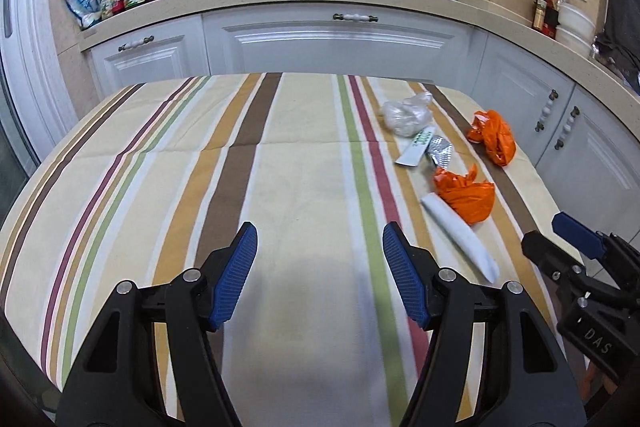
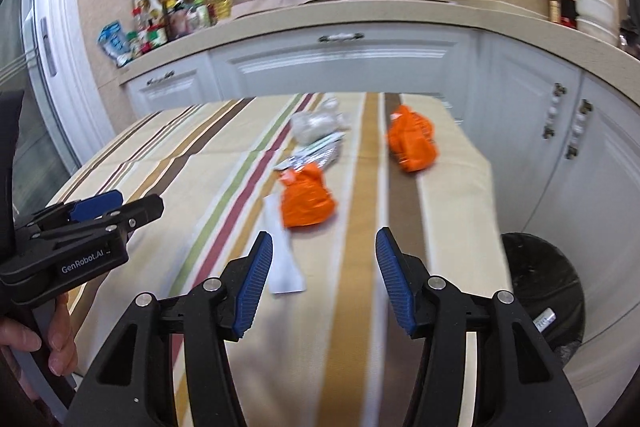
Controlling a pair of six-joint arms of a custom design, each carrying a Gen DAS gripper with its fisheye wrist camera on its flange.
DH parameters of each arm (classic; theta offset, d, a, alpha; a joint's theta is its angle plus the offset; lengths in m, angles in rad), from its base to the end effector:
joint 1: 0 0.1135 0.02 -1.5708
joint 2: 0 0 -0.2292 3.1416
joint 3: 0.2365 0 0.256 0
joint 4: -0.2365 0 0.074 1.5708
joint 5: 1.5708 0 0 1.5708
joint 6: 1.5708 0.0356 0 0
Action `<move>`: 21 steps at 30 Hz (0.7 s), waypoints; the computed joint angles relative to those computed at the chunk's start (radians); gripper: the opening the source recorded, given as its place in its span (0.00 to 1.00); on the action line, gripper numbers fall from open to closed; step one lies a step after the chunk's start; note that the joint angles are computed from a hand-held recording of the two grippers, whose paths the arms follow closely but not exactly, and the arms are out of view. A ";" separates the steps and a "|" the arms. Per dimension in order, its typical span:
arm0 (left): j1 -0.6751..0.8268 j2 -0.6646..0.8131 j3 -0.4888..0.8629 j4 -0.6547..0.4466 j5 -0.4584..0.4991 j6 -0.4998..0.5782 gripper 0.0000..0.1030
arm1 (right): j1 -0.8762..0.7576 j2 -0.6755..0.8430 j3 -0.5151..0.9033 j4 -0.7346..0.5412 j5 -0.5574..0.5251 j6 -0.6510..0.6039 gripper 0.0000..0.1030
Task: Collect trash
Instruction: 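Move both tools back over the table toward remaining trash, then grasp the white stick with the right gripper while the left gripper grasps the orange bag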
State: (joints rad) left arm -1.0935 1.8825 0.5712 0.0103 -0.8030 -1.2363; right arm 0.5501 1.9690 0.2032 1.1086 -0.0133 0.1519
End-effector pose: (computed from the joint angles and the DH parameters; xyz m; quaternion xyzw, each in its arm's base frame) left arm 0.1323 -0.2000 0.0113 -0.1175 0.9060 0.0392 0.4047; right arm 0.1756 0.1082 0.0020 -0.1804 0.8791 0.1573 0.4121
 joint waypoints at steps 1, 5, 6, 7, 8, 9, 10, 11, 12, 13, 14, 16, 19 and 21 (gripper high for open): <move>0.004 -0.005 -0.016 0.013 0.004 -0.002 0.62 | 0.017 0.004 0.013 -0.018 0.008 0.007 0.52; 0.026 -0.009 -0.064 0.069 0.021 -0.003 0.62 | 0.054 0.017 0.066 -0.100 0.019 0.022 0.52; 0.032 -0.009 -0.072 0.079 0.024 -0.001 0.62 | 0.064 0.020 0.084 -0.129 0.024 0.022 0.52; 0.036 -0.010 -0.083 0.091 0.027 -0.002 0.62 | 0.071 0.023 0.095 -0.150 0.028 0.020 0.52; 0.042 -0.008 -0.089 0.100 0.030 0.000 0.62 | 0.079 0.029 0.105 -0.164 0.033 0.020 0.52; 0.047 -0.008 -0.098 0.112 0.034 0.000 0.62 | 0.085 0.035 0.116 -0.177 0.037 0.020 0.52; 0.051 -0.007 -0.105 0.120 0.038 0.000 0.62 | 0.092 0.039 0.130 -0.199 0.041 0.019 0.51; 0.055 -0.005 -0.108 0.126 0.041 0.000 0.62 | 0.096 0.044 0.142 -0.216 0.043 0.019 0.50; 0.059 -0.004 -0.114 0.134 0.045 0.001 0.62 | 0.099 0.049 0.158 -0.241 0.040 0.019 0.48; 0.062 -0.004 -0.119 0.140 0.047 0.003 0.62 | 0.097 0.055 0.171 -0.257 0.035 0.018 0.47; 0.065 -0.003 -0.123 0.145 0.050 0.004 0.62 | 0.098 0.062 0.185 -0.278 0.033 0.017 0.45; 0.065 -0.002 -0.129 0.149 0.052 0.004 0.62 | 0.094 0.068 0.204 -0.313 0.023 0.015 0.41; 0.061 0.003 -0.134 0.146 0.055 0.000 0.62 | 0.096 0.065 0.207 -0.326 0.027 0.013 0.36; 0.059 0.007 -0.137 0.145 0.057 -0.004 0.62 | 0.097 0.064 0.207 -0.329 0.028 0.008 0.25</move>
